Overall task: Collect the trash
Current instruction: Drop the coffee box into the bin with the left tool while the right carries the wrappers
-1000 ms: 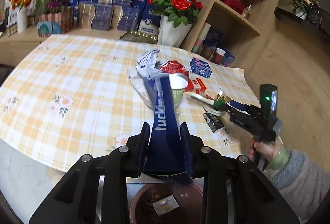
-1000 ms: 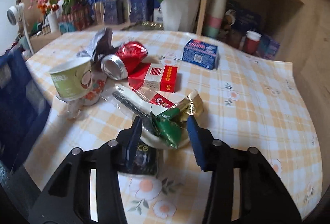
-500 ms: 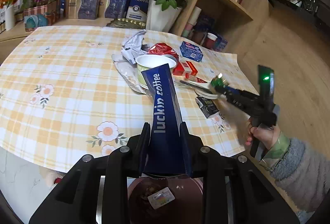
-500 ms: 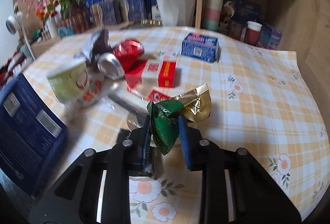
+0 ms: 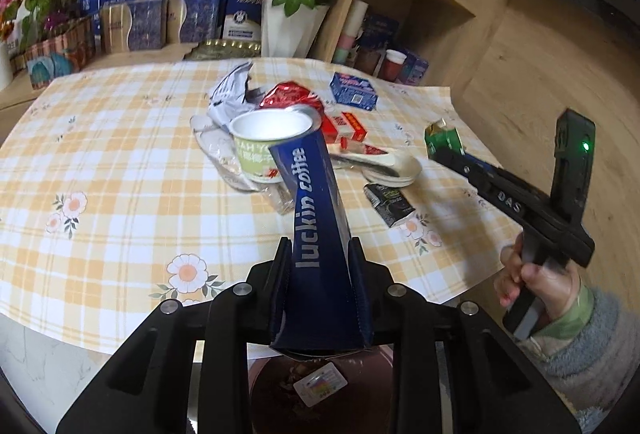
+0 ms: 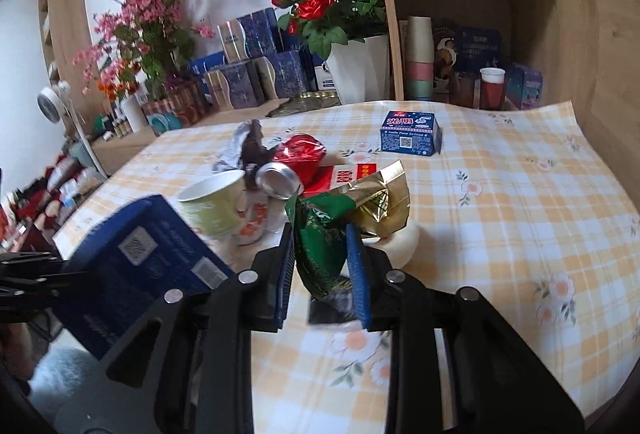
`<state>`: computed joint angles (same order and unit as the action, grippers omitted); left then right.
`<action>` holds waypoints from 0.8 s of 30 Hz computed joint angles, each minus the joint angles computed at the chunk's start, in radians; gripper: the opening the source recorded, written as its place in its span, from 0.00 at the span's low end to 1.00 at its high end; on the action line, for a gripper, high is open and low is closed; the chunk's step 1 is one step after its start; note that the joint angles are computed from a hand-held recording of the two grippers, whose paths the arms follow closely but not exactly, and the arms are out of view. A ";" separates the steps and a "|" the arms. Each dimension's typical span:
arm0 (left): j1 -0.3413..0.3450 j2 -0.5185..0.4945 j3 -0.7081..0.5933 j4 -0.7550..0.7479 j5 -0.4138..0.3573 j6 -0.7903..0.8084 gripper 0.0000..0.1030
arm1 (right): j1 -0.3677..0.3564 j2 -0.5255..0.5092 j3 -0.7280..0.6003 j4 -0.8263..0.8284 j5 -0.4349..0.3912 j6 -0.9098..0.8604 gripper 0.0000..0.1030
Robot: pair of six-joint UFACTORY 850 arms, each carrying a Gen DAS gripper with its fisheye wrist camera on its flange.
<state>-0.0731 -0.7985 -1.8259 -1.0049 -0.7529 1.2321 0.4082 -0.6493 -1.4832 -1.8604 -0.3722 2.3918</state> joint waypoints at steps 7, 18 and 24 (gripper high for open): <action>0.018 0.030 0.017 0.040 -0.066 -0.037 0.27 | 0.037 0.072 0.102 -0.077 -0.005 0.181 0.27; 0.056 0.206 0.242 0.054 -0.073 0.057 0.26 | 0.129 0.171 0.229 -0.050 -0.036 0.247 0.27; 0.063 0.269 0.352 0.107 -0.064 0.081 0.14 | 0.188 0.216 0.291 -0.042 -0.064 0.275 0.27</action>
